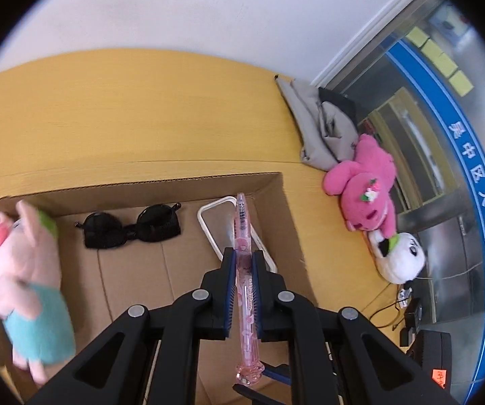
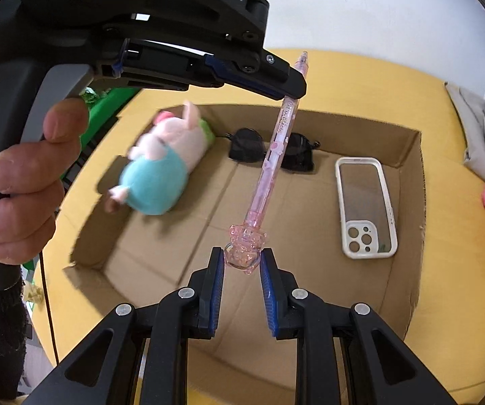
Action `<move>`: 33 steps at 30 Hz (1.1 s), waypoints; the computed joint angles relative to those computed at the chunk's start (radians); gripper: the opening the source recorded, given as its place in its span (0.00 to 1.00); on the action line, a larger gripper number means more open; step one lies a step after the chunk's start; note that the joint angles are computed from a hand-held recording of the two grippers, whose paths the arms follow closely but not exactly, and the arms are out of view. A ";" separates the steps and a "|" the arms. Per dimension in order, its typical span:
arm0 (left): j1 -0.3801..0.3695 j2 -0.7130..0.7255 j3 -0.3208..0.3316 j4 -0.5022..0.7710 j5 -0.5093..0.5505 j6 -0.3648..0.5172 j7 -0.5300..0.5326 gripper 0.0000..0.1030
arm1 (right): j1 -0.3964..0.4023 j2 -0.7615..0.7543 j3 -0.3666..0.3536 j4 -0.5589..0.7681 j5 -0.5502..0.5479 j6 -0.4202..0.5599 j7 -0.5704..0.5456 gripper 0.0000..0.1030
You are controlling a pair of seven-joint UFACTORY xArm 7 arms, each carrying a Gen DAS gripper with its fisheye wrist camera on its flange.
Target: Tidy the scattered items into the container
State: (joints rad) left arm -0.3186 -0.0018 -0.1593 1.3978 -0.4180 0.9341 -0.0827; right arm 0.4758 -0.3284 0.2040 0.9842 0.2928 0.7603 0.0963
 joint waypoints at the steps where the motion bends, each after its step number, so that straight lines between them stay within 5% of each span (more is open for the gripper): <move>1: 0.000 0.031 0.000 0.014 -0.005 -0.001 0.007 0.08 | -0.003 0.018 -0.006 -0.004 0.006 -0.008 -0.003 0.22; 14: 0.018 0.278 -0.029 0.067 -0.023 -0.009 0.017 0.08 | -0.049 0.208 -0.019 0.008 0.032 0.020 -0.049 0.22; 33: 0.014 0.300 -0.037 0.050 0.022 -0.011 -0.015 0.08 | -0.063 0.221 -0.010 0.014 0.024 0.091 -0.027 0.23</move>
State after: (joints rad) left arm -0.3041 0.2981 -0.1964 1.4477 -0.3963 0.9227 -0.0981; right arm 0.4128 -0.1078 0.1943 0.9986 0.3166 0.8509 0.0689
